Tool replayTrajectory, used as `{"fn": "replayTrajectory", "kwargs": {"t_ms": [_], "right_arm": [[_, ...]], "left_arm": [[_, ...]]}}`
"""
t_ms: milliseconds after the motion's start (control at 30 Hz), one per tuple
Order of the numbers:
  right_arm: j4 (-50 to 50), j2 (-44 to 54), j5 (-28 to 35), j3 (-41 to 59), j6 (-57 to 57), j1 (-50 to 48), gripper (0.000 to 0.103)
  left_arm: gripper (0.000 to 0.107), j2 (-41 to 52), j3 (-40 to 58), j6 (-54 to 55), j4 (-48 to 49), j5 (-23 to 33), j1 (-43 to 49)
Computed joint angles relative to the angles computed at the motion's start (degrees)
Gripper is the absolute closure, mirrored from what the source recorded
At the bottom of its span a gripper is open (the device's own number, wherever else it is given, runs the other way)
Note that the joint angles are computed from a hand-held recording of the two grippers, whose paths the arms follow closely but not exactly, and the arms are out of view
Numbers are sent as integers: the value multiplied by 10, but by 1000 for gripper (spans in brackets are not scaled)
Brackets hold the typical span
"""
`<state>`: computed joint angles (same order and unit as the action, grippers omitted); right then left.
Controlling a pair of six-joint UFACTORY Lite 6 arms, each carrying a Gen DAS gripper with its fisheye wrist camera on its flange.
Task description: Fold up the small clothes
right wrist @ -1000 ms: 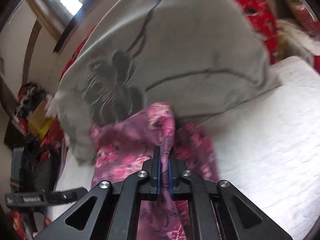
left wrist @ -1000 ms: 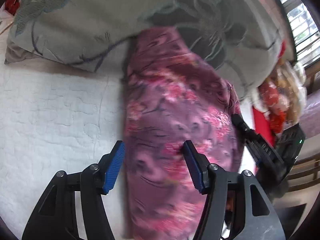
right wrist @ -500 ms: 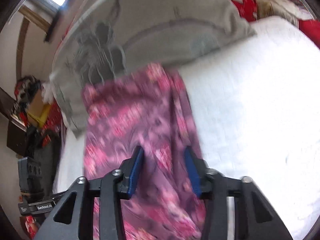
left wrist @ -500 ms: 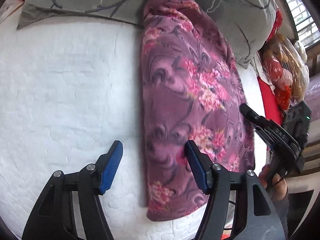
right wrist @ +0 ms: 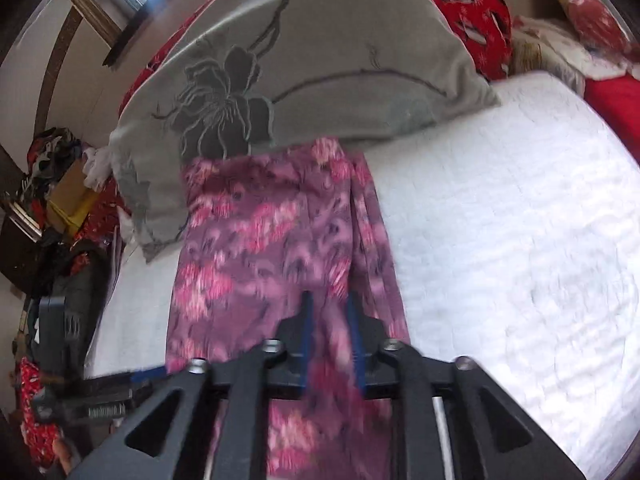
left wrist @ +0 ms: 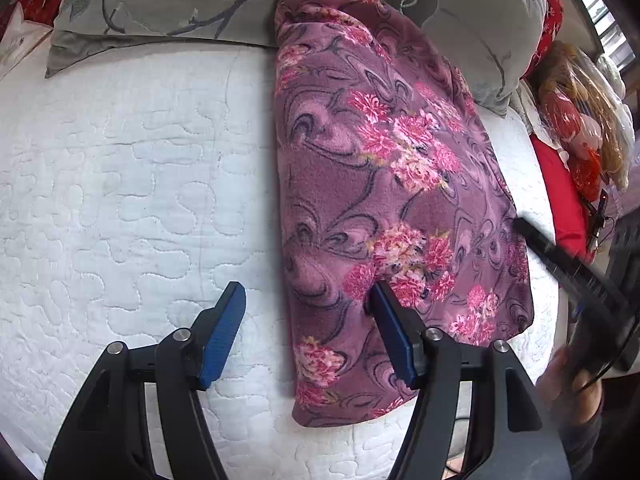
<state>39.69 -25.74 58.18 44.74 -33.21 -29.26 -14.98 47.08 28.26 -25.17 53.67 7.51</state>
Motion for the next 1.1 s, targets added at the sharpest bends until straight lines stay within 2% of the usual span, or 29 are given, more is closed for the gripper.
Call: {"fn": "replayTrajectory", "kwargs": {"t_ms": [67, 100, 133, 233, 300, 367, 433, 467, 500, 600, 667, 800, 867, 933, 967, 1000, 1067, 1100], "right_arm": [[-22, 3, 2, -16, 15, 4, 75], [-8, 5, 21, -18, 5, -14, 79], [20, 3, 55, -16, -19, -41, 93], [58, -44, 100, -7, -57, -96, 97], [40, -57, 86, -11, -53, -103, 98], [-14, -32, 43, -30, -24, -69, 99], [-66, -16, 9, -45, 7, -43, 100], [-65, -16, 14, -35, 13, -47, 99], [-65, -17, 19, -17, 26, -51, 92], [2, -1, 30, 39, 10, -70, 92], [26, 34, 14, 76, 18, -38, 92], [21, 89, -96, 74, 47, 76, 92], [-19, 144, -137, 60, 69, 124, 92], [-3, 153, -136, 69, 57, 111, 91], [0, 177, -111, 103, 62, 101, 91], [9, 203, -94, 139, 59, 91, 87], [8, 234, -117, 189, 66, 91, 77], [2, 259, -129, 218, 79, 96, 61]], "left_arm": [[43, -4, -4, -21, 6, -4, -16], [43, -11, -5, -14, 9, 6, -4], [43, -19, -8, -12, 12, 13, 1], [43, -41, -12, -9, 16, 26, 8], [43, -52, -26, -16, 24, 24, 3], [43, -50, -43, -33, 44, 8, -17], [43, -55, -43, -16, 46, 24, -8], [43, -60, -35, 5, 33, 44, 9], [43, -60, -20, 30, 12, 62, 29], [43, -16, 68, 38, -26, 79, 49], [43, 25, 119, 9, -26, 60, 27], [43, 118, 167, -71, 27, -20, -51], [42, 173, 168, -104, 66, -53, -87], [42, 192, 173, -52, 19, -43, -66], [43, 194, 181, -8, -17, -27, -46], [43, 198, 192, 15, -34, -18, -33], [42, 215, 226, 21, -49, -15, -16], [43, 231, 247, 18, -54, -10, -9]]}}
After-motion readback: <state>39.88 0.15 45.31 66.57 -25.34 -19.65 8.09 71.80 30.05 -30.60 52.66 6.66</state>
